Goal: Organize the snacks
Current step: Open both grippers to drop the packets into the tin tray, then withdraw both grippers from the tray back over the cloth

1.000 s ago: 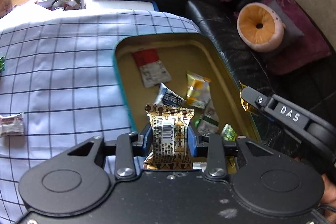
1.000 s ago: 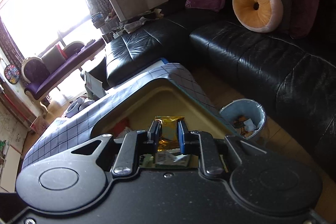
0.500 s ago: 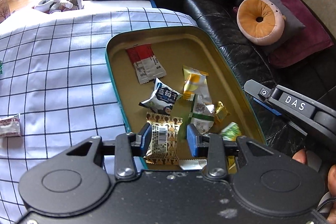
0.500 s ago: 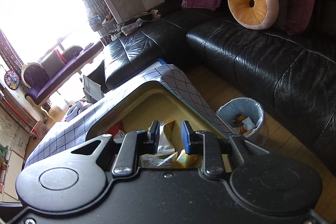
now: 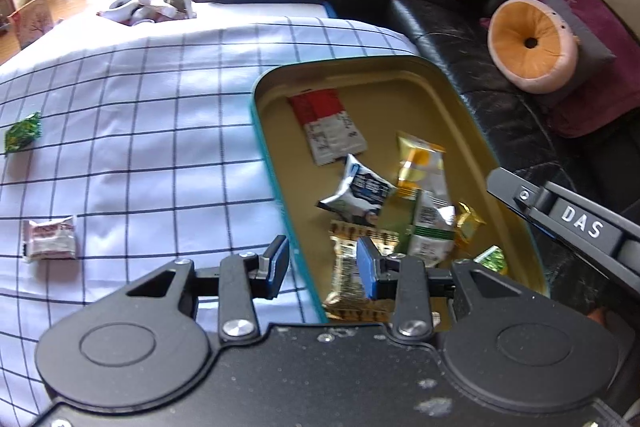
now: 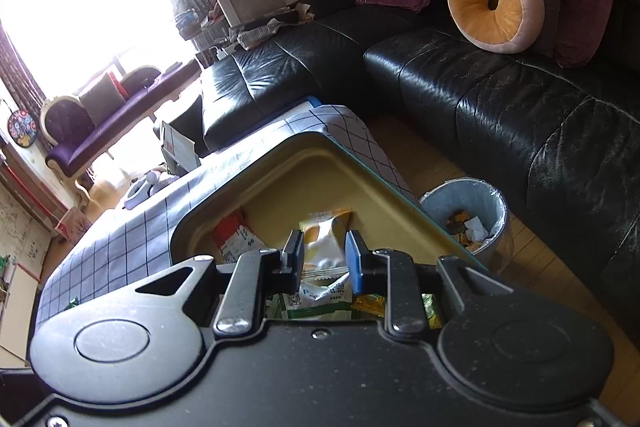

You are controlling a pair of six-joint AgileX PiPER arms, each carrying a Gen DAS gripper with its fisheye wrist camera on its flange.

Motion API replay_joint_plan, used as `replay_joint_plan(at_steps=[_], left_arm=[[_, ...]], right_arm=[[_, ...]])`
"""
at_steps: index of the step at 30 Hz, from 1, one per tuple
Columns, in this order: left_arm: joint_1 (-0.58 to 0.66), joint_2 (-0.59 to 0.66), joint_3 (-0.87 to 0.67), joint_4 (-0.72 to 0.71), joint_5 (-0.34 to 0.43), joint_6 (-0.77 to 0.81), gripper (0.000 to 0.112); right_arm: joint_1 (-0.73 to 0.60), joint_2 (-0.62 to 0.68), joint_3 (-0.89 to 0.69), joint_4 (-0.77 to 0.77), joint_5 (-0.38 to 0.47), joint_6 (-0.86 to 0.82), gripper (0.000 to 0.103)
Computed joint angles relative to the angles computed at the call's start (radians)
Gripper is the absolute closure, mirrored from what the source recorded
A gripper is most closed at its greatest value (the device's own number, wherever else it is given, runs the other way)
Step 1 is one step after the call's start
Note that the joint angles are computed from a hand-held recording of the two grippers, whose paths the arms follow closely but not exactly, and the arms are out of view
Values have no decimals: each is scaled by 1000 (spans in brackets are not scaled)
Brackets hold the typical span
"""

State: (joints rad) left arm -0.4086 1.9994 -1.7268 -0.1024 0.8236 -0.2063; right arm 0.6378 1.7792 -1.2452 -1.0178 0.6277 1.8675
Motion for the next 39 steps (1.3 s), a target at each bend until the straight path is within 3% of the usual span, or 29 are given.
replay_joint_plan(at_steps=[19, 39], left_arm=[[41, -22, 28, 115, -24, -91, 76], [281, -47, 73, 85, -31, -59, 76]], right_arm=[[33, 78, -121, 93, 35, -136, 67], [130, 309, -482, 257, 115, -410, 67]])
